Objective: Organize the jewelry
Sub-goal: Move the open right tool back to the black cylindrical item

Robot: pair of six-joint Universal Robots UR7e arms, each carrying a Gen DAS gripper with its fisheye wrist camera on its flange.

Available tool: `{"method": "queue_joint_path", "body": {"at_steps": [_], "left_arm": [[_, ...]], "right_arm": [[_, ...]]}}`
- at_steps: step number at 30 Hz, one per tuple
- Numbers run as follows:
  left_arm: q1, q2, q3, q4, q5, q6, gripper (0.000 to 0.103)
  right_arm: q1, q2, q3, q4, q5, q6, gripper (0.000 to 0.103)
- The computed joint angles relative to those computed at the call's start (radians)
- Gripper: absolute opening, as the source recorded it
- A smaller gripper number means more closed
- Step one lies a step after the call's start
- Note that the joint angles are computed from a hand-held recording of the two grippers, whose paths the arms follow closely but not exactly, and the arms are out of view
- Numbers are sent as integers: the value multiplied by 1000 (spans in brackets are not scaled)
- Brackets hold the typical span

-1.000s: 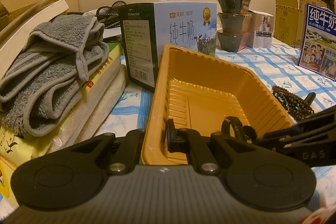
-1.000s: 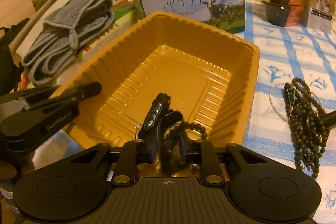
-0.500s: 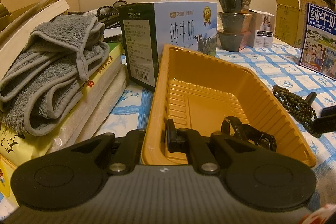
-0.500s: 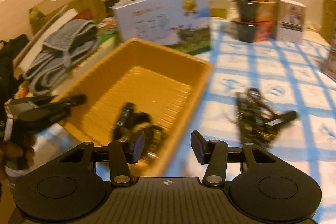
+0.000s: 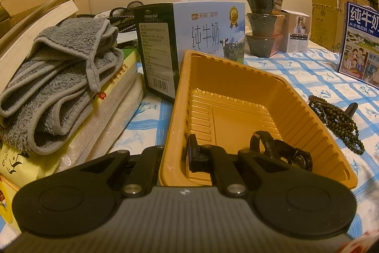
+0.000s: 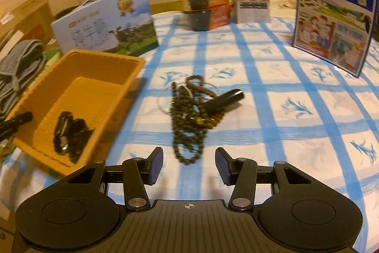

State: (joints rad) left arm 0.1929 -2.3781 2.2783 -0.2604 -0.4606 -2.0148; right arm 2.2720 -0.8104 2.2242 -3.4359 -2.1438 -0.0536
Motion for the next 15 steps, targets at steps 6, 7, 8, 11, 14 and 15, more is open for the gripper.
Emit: {"method": "queue_joint_path", "body": {"at_steps": [6, 7, 8, 11, 14, 15], "left_arm": [[2, 1, 0, -1, 2, 3, 6], [2, 1, 0, -1, 2, 3, 6], [2, 1, 0, -1, 2, 3, 6], [2, 1, 0, -1, 2, 3, 6], [1, 1, 0, -1, 2, 2, 6], [1, 1, -1, 0, 1, 3, 6]], "right_arm": [[-22, 2, 5, -5, -4, -7, 49], [-27, 5, 4, -9, -1, -18, 49], [-30, 10, 4, -16, -3, -29, 49], [-44, 15, 0, -24, -6, -33, 49], [-56, 20, -7, -28, -12, -50, 49], [-60, 21, -10, -27, -13, -58, 49]]}}
